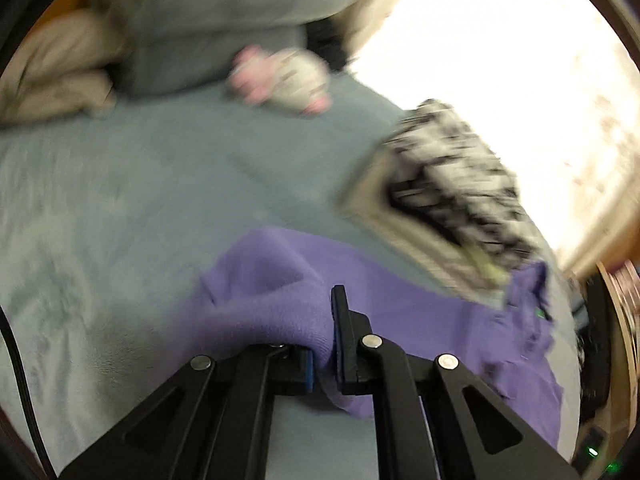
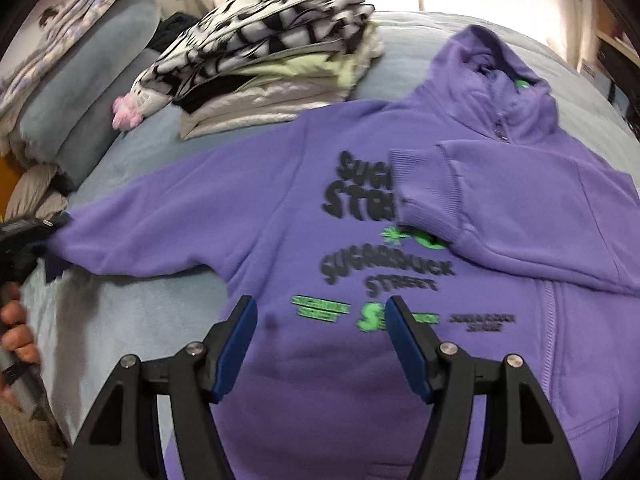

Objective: Fold large clothes

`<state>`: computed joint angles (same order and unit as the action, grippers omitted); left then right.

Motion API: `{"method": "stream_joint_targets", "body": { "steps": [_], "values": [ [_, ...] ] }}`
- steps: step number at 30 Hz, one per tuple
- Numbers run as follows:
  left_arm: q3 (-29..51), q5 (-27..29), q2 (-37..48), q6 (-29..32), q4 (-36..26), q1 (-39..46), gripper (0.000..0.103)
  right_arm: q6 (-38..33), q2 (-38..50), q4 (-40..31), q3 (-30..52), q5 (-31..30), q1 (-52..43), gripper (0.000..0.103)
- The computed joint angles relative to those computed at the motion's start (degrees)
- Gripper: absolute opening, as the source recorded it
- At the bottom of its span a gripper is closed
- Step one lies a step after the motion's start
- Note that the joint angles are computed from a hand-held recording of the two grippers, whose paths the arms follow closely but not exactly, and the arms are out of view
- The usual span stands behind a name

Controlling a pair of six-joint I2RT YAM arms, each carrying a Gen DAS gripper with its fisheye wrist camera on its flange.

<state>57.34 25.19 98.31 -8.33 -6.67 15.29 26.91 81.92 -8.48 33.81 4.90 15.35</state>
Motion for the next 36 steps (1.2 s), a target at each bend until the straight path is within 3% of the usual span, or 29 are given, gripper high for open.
{"method": "stream_joint_targets", "body": {
  "steps": [5, 8, 11, 15, 17, 21, 24, 26, 29, 36],
  "values": [
    [-2.5, -1.6, -18.9, 1.3, -8.5, -10.4, 0.005, -1.0, -11.9, -3.7, -4.8, -3.6, -6.6, 0.067],
    [-2.1, -5.1, -24.6, -0.8, -12.4, -20.4, 0.005, -3.0, -20.5, -7.7, -7.4, -5.6, -11.8, 0.066],
    [-2.5, -10.7, -26.1, -3.7, -12.3, -31.6, 0.005, -7.7, -30.8, -14.0, -9.7, -9.8, -21.6, 0.067],
    [-1.5, -23.2, -19.2, -8.0, -9.3, -49.7, 0.005, -17.9, -38.5, -20.7, -11.0, -19.2, -40.4, 0.067],
    [0.3, -26.7, -13.0, -9.8, -8.3, -56.2, 0.007, -24.3, -38.4, -23.0, -10.8, -24.9, -51.4, 0.067],
    [3.8, -27.0, -0.7, -12.1, -7.3, -64.1, 0.012, -38.5, -33.6, -25.0, -10.1, -33.7, -71.4, 0.067],
    [2.9, -26.6, 4.1, -13.3, -3.6, -67.5, 0.034, -45.1, -27.6, -24.3, -9.1, -37.2, -80.3, 0.067],
    [1.2, -25.5, 4.3, -13.8, -1.1, -68.4, 0.057, -47.6, -23.7, -23.6, -8.2, -39.3, -83.4, 0.067],
    [-2.8, -26.5, 1.3, -14.0, 2.6, -69.2, 0.070, -48.8, -21.0, -22.6, -7.9, -40.8, -84.3, 0.067],
    [-8.6, -25.1, -6.9, -15.7, 0.1, -66.0, 0.071, -52.5, -20.4, -23.9, -9.1, -44.1, -84.5, 0.067]
  ]
}}
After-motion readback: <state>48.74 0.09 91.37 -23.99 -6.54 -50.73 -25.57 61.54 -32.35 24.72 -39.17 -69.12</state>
